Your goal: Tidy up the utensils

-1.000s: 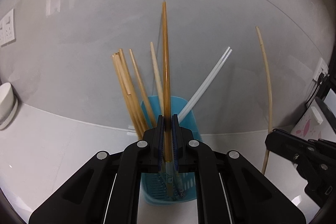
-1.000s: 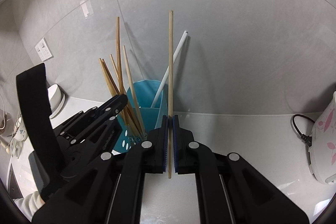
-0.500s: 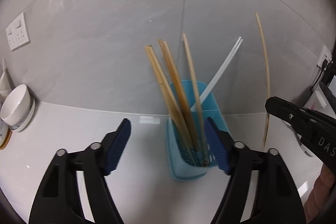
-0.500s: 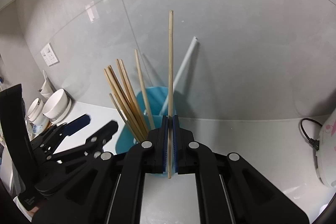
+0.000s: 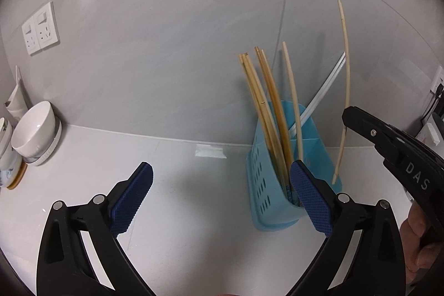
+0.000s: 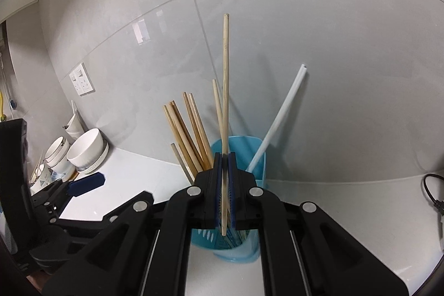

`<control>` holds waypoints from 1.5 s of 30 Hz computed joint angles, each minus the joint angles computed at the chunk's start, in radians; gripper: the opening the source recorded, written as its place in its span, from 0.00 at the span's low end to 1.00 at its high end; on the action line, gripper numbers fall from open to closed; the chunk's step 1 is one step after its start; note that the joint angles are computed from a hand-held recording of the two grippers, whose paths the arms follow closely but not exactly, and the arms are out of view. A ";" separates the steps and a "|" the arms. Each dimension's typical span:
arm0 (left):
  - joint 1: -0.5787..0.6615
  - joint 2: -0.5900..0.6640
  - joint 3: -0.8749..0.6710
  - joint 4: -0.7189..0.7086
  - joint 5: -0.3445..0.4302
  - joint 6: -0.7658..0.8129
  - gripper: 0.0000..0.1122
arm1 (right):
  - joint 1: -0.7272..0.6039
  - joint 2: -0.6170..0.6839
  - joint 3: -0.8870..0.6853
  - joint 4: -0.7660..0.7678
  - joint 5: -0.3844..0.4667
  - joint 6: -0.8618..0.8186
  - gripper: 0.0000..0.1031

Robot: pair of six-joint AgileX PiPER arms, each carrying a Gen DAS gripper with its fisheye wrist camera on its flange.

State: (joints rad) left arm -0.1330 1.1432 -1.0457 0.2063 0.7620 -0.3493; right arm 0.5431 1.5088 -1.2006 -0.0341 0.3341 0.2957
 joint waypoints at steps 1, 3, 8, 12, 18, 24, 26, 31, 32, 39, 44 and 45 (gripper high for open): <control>0.007 -0.001 0.004 -0.006 0.001 0.009 0.86 | 0.004 0.006 0.002 -0.015 -0.011 0.015 0.04; 0.030 0.006 0.006 -0.032 -0.006 0.040 0.86 | 0.013 0.013 0.016 -0.071 -0.041 0.064 0.04; 0.059 0.005 0.032 -0.069 -0.019 0.077 0.86 | 0.030 0.040 0.046 -0.221 -0.086 0.198 0.04; 0.072 0.010 0.041 -0.085 -0.024 0.093 0.86 | 0.045 0.063 0.055 -0.306 -0.083 0.277 0.04; 0.098 0.017 0.060 -0.121 -0.043 0.129 0.86 | 0.086 0.069 0.030 -0.437 0.029 0.393 0.23; 0.131 -0.032 0.051 -0.158 0.000 0.184 0.86 | 0.143 -0.031 0.025 -0.485 0.209 0.448 0.58; 0.125 -0.067 0.044 -0.161 0.030 0.193 0.86 | 0.167 -0.063 0.022 -0.513 0.278 0.476 0.66; 0.153 -0.150 0.024 -0.212 0.130 0.251 0.86 | 0.168 -0.198 0.056 -0.433 0.379 0.443 0.84; 0.154 -0.164 0.027 -0.219 0.144 0.258 0.86 | 0.179 -0.215 0.059 -0.443 0.404 0.454 0.86; 0.098 -0.296 0.023 -0.203 0.303 0.221 0.86 | 0.309 -0.367 0.117 -0.533 0.598 0.591 0.92; -0.030 -0.362 0.028 -0.129 0.390 0.094 0.86 | 0.454 -0.451 0.153 -0.580 0.737 0.695 0.92; -0.035 -0.371 0.032 -0.129 0.397 0.088 0.86 | 0.490 -0.458 0.158 -0.597 0.770 0.719 0.92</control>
State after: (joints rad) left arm -0.1684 0.7718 -1.0134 0.0777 1.1594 -0.2617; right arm 1.0336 1.0506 -1.0431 -0.6316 1.1037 1.0147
